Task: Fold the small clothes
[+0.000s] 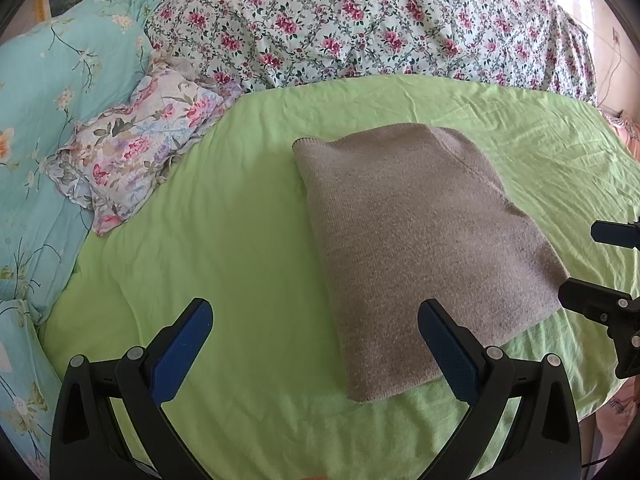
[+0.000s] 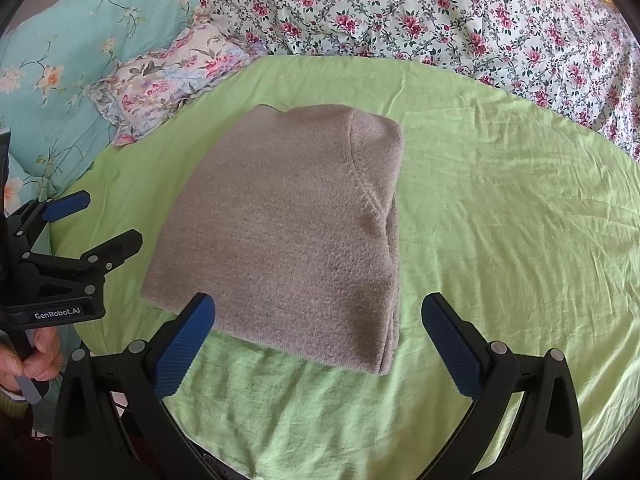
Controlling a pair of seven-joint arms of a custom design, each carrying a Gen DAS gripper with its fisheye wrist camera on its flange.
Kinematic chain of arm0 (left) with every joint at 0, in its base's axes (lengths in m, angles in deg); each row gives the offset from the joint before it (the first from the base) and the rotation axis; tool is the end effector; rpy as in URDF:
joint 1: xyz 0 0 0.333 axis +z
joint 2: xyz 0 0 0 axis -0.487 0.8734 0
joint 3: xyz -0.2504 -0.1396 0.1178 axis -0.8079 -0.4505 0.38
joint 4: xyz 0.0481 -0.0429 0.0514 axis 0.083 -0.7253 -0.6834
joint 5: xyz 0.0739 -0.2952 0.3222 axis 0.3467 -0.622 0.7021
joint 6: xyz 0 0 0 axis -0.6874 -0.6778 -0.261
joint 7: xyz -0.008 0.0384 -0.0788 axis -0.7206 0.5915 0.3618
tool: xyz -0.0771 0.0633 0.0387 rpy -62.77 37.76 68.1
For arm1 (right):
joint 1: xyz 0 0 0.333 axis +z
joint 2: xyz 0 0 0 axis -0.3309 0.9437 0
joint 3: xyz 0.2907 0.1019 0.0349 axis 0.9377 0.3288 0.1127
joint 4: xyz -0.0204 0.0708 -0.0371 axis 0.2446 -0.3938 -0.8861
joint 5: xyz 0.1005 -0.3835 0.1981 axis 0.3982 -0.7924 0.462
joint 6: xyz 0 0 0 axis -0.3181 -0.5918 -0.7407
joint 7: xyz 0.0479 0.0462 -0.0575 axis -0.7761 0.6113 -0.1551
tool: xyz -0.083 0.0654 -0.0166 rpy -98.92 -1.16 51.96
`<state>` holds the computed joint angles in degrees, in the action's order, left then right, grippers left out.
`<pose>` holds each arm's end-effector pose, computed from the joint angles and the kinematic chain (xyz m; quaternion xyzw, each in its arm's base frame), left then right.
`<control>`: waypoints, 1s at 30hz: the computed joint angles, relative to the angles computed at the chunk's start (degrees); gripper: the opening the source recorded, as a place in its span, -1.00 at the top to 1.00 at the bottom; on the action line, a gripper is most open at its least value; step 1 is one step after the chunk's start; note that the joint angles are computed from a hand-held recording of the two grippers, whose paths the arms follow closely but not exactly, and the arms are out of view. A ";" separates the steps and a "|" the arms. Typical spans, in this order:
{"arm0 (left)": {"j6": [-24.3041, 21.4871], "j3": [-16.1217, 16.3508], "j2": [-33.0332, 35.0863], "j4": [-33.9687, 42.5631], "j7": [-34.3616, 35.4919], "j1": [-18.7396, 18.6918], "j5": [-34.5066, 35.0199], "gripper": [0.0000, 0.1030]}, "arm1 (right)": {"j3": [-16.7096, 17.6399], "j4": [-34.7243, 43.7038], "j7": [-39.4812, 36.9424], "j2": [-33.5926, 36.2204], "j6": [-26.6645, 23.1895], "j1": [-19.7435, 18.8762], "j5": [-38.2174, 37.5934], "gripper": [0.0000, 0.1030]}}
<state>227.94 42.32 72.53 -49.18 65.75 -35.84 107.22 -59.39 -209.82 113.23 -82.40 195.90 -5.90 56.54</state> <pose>0.5978 -0.1640 0.3665 -0.6483 0.6720 -0.1834 0.3074 0.5841 0.1578 0.3823 -0.7678 0.5587 -0.1488 0.2761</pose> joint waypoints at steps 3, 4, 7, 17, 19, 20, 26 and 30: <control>0.15 0.06 0.17 0.17 -0.09 0.01 0.02 -0.99 | 0.01 0.12 -0.34 0.04 0.00 -0.02 0.36 -1.00; 0.23 0.09 0.31 0.32 -0.05 0.01 -0.03 -0.99 | 0.02 0.40 -0.71 0.29 -0.03 -0.05 0.61 -1.00; 0.31 0.24 0.64 0.72 0.26 -0.09 -0.26 -0.99 | 0.13 0.80 -0.76 0.62 -0.09 -0.21 0.42 -1.00; 0.06 0.75 1.72 1.98 1.07 -0.64 -1.37 -0.99 | 0.41 0.87 0.45 0.76 0.01 -0.39 -0.70 -1.00; 0.15 0.88 2.03 2.20 1.78 -0.65 -2.12 -0.99 | 0.33 1.71 -0.29 1.31 -0.59 -0.62 -0.32 -1.00; 0.14 0.96 2.17 2.32 2.00 -0.70 -2.39 -0.99 | 0.39 2.00 -0.58 1.51 -0.76 -0.73 -0.18 -1.00; -0.24 1.32 2.79 2.97 2.68 -1.23 -3.35 -0.99 | 0.81 3.54 -1.50 2.61 -1.49 -1.45 0.12 -1.00; -0.22 1.59 3.09 3.47 2.80 -1.53 -3.29 -0.99 | 1.15 4.11 -2.20 3.03 -1.37 -1.78 0.50 -1.00</control>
<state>227.72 43.90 75.61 -45.71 68.55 -37.37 103.92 -58.24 -205.71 111.03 -79.37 194.53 -7.67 57.04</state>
